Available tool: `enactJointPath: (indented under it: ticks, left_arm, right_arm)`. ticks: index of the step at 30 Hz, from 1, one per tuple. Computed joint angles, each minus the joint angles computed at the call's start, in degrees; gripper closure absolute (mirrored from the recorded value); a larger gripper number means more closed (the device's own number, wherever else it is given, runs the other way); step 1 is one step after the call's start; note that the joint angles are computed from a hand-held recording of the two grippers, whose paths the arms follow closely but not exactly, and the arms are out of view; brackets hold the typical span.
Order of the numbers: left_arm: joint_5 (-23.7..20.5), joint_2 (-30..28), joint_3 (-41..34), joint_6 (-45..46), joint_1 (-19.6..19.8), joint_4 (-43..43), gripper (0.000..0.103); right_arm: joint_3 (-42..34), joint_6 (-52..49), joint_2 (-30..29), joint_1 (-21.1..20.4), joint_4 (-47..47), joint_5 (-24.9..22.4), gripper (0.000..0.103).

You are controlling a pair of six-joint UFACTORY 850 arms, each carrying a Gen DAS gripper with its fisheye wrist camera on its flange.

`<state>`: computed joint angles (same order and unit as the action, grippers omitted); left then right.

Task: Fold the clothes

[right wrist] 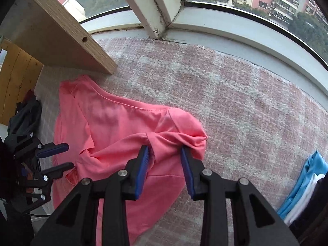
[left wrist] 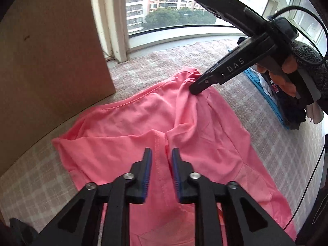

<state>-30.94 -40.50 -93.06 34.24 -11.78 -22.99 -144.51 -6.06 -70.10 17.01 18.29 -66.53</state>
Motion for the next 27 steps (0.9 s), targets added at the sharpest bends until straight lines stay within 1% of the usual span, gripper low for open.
enactJointPath:
  ticks: [1, 4, 7, 8, 9, 10, 12, 13, 15, 17, 20, 23, 24, 26, 27]
  left_arm:
    - [0.13, -0.64, -0.82, -1.18, -0.63, 2.25, 0.066]
    - [0.55, -2.5, -3.39, -4.38, -2.09, 8.64, 0.067]
    - [-1.84, -3.73, -5.49, 1.48, -1.89, 4.73, 0.068]
    - [-3.0, -4.26, -6.28, 2.97, -1.82, 3.82, 0.074]
    - [-4.24, -4.91, -7.15, 3.09, -1.91, 4.36, 0.093]
    - [-5.18, -5.49, -7.86, 2.25, -2.14, 5.82, 0.102]
    - [-5.97, -5.41, -7.78, 1.11, -2.46, 7.92, 0.101]
    - [-5.74, -4.73, -6.94, 1.76, -2.42, 7.53, 0.101]
    - [-4.63, -2.77, -4.78, 3.65, -2.12, 5.73, 0.101]
    - [-4.34, -1.4, -3.81, 3.66, -1.52, 3.64, 0.101]
    - [-4.13, -0.38, -3.32, 3.65, -0.65, 0.72, 0.101]
    - [-3.26, -1.03, -3.7, -2.2, -1.1, 6.6, 0.101]
    - [-3.39, -1.4, -3.79, -2.79, -1.19, 7.0, 0.101]
    - [-3.68, -2.15, -4.02, -3.89, -1.36, 7.73, 0.101]
    - [-3.95, -2.55, -4.31, -3.93, -1.45, 7.71, 0.101]
  right_arm:
    - [0.38, -0.12, 0.2, -0.01, 0.05, 0.08, 0.07]
    - [1.57, -0.43, 0.87, -0.29, 0.85, 0.37, 0.07]
    - [2.31, -0.63, 1.24, -0.75, 2.25, 0.35, 0.07]
    - [2.79, -0.69, 1.5, -0.89, 2.66, 0.51, 0.07]
    - [3.25, -0.76, 1.75, -1.02, 3.07, 0.66, 0.07]
    - [3.92, -0.85, 2.12, -1.11, 3.36, 0.98, 0.07]
    - [6.05, -1.12, 3.34, -1.09, 3.41, 2.29, 0.07]
    - [6.69, -1.18, 3.72, -1.07, 3.33, 2.67, 0.07]
    - [7.35, -1.06, 4.15, -1.02, 3.13, 3.03, 0.07]
    - [7.44, -0.91, 4.22, -1.1, 3.34, 2.99, 0.07]
    - [8.64, -0.71, 4.83, -1.89, 6.59, 3.28, 0.07]
    - [13.02, -2.51, 7.56, -2.77, 11.82, 5.69, 0.07]
    - [14.1, -3.07, 8.37, -2.92, 12.9, 6.26, 0.07]
    - [14.6, -2.91, 8.93, -2.71, 12.47, 6.65, 0.07]
    - [13.79, -1.77, 8.5, -2.16, 10.07, 6.58, 0.07]
